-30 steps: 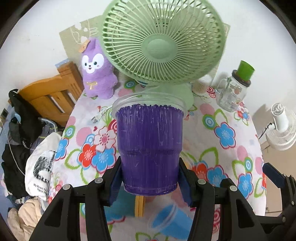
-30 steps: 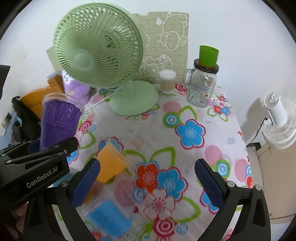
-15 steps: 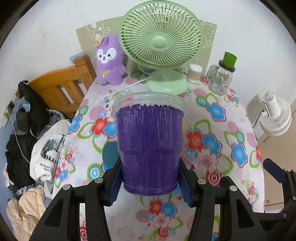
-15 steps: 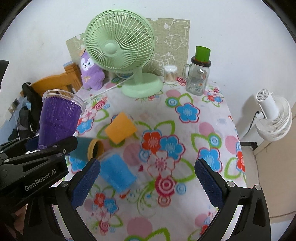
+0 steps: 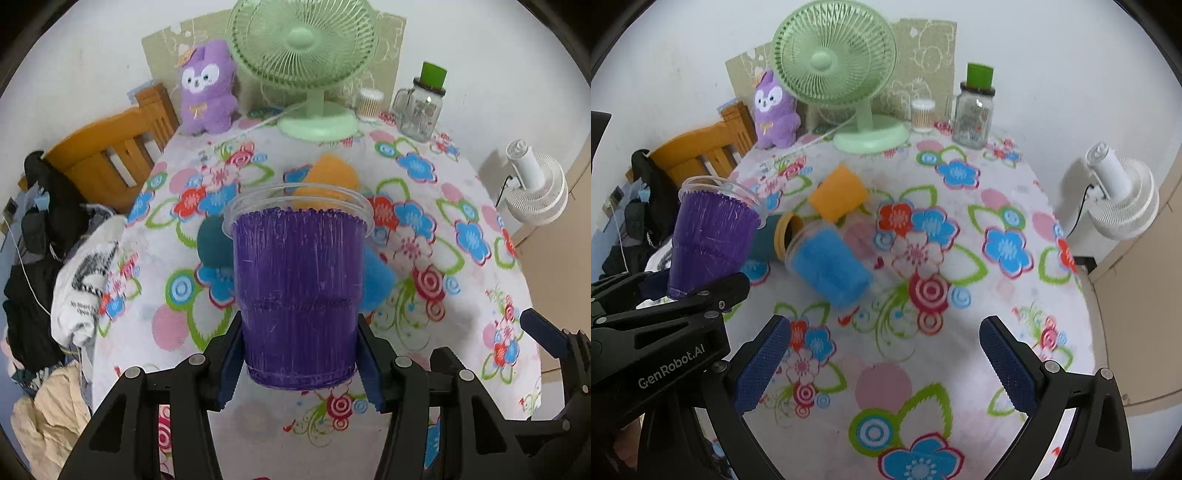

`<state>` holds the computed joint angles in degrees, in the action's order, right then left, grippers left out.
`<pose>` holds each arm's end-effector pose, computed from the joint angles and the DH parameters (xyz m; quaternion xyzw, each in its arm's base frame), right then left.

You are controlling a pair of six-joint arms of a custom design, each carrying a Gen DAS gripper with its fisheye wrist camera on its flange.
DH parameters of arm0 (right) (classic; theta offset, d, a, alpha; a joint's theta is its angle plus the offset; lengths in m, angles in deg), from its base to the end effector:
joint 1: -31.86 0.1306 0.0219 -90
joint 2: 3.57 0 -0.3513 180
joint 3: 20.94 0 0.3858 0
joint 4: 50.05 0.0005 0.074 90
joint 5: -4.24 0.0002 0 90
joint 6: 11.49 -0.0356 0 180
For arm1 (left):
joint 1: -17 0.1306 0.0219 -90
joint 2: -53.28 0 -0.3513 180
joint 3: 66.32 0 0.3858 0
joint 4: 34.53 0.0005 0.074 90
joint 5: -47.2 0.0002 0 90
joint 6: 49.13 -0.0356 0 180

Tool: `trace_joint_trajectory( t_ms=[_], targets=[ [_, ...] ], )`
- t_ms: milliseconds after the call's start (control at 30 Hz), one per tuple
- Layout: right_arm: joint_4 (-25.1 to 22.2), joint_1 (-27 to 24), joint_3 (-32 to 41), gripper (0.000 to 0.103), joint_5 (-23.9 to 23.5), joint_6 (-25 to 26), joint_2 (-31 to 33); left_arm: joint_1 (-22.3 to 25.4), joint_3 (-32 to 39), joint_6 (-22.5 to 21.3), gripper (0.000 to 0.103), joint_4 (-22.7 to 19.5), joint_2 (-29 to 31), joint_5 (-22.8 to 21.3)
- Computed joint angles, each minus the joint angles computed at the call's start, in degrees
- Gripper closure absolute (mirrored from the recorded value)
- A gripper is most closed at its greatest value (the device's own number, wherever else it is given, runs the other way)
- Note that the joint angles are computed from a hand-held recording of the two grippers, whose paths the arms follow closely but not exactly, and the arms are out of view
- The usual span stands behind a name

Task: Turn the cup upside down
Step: 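Lift the purple cup with the left gripper and carry it toward the blue cup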

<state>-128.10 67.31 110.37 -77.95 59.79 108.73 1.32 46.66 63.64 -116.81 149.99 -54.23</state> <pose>0.4723 0.3297 0.4875 -0.1219 0.9539 0.0628 0.2670 0.4614 -0.1227 0.4880 -0.0808 0.9702 0.0239 0.2273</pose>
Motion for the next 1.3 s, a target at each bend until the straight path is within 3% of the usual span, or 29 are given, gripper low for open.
trace_joint_trajectory(
  t_ms=[333,633,733,933,1133,1300],
  targets=[
    [5.82,0.73,-11.69,0.000,-2.24,0.19,-2.22,0.18,-9.49,1.98,0.046,2.71,-0.80,1.49],
    [9.70,0.30,-16.58,0.000,-2.15,1.62,-2.73,-0.19,-13.45,1.15,0.045,6.39,-1.36,1.70],
    [10.04,0.03,-17.14,0.000,-2.50,2.00,-2.60,-0.95,-13.37,-0.80,0.041,6.74,-1.06,-0.31],
    [9.84,-0.67,-17.48,0.000,-3.46,0.75,-2.54,-0.54,-13.17,-0.44,0.025,6.24,-2.31,0.79],
    [7.65,-0.66,-14.81,0.000,-5.14,1.23,-2.57,-0.34,-12.50,-1.06,0.020,5.16,-5.77,0.62],
    [9.10,0.70,-14.90,0.000,-5.29,0.89,-4.77,1.52,-13.10,-4.19,0.016,5.22,-9.48,2.11]
  ],
)
